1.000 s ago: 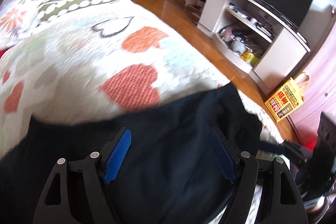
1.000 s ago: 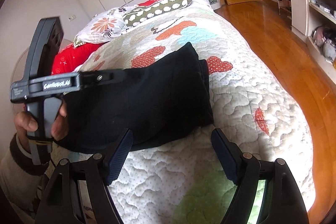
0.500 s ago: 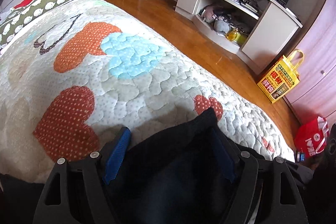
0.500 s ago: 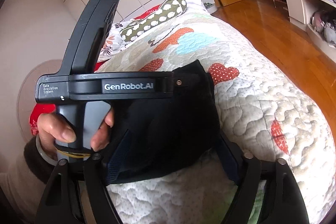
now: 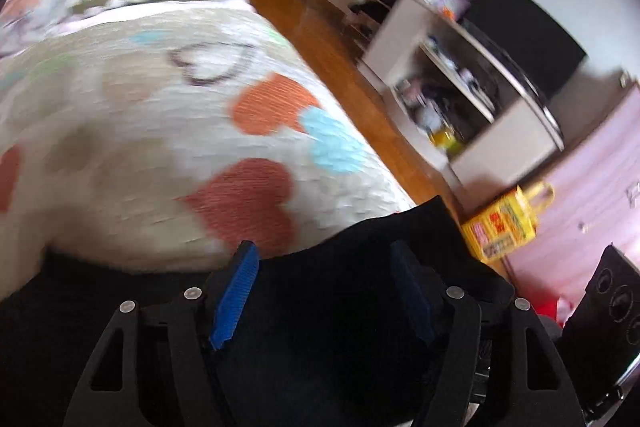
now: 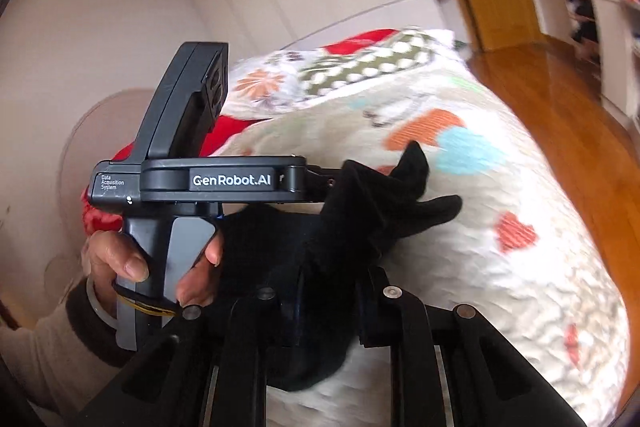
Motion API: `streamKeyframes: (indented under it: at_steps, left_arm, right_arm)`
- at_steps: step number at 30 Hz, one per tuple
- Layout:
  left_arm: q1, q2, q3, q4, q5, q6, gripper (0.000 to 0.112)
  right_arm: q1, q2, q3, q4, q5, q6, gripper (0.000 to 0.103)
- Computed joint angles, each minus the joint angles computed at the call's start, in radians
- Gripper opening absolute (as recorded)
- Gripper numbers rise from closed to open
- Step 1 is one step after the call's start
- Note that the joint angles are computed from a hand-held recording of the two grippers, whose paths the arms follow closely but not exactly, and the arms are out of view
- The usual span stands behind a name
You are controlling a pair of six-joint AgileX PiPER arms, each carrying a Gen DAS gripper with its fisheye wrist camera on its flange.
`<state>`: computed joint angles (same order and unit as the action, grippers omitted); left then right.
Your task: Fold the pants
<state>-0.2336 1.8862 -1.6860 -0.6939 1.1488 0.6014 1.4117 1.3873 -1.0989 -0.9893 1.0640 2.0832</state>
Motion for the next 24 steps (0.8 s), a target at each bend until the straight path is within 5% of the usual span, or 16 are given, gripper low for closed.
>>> streamKeyframes:
  at_steps: [3,7,9,11,16,21,24]
  left_arm:
    - [0.181,-0.081,0.110,-0.059,-0.018,0.056,0.069]
    - [0.346,-0.133,0.220,-0.082,-0.026,0.109,0.073]
    - [0.385,-0.147,0.276,-0.081,-0.025,0.128,0.074]
    - [0.402,-0.163,0.316,-0.068,-0.027,0.146,0.074]
    - [0.335,-0.190,0.399,-0.034,-0.070,0.163,0.076]
    - [0.176,-0.200,0.444,0.071,-0.211,0.045,0.075]
    - [0.083,-0.216,0.468,0.160,-0.335,-0.082,0.058]
  right_arm:
    - [-0.093,0.114,-0.127,0.023,-0.164,-0.160,0.019]
    - [-0.223,0.291,-0.241,0.214,-0.467,-0.321,0.059]
    - [-0.245,0.325,-0.242,0.304,-0.593,-0.350,0.059]
    - [-0.205,0.295,-0.221,0.235,-0.563,-0.291,0.059]
    - [-0.114,0.188,-0.152,0.191,-0.270,-0.218,0.062]
    - [-0.137,0.165,-0.063,0.226,-0.261,-0.134,0.061]
    - [-0.151,0.166,-0.049,0.249,-0.270,-0.132,0.061]
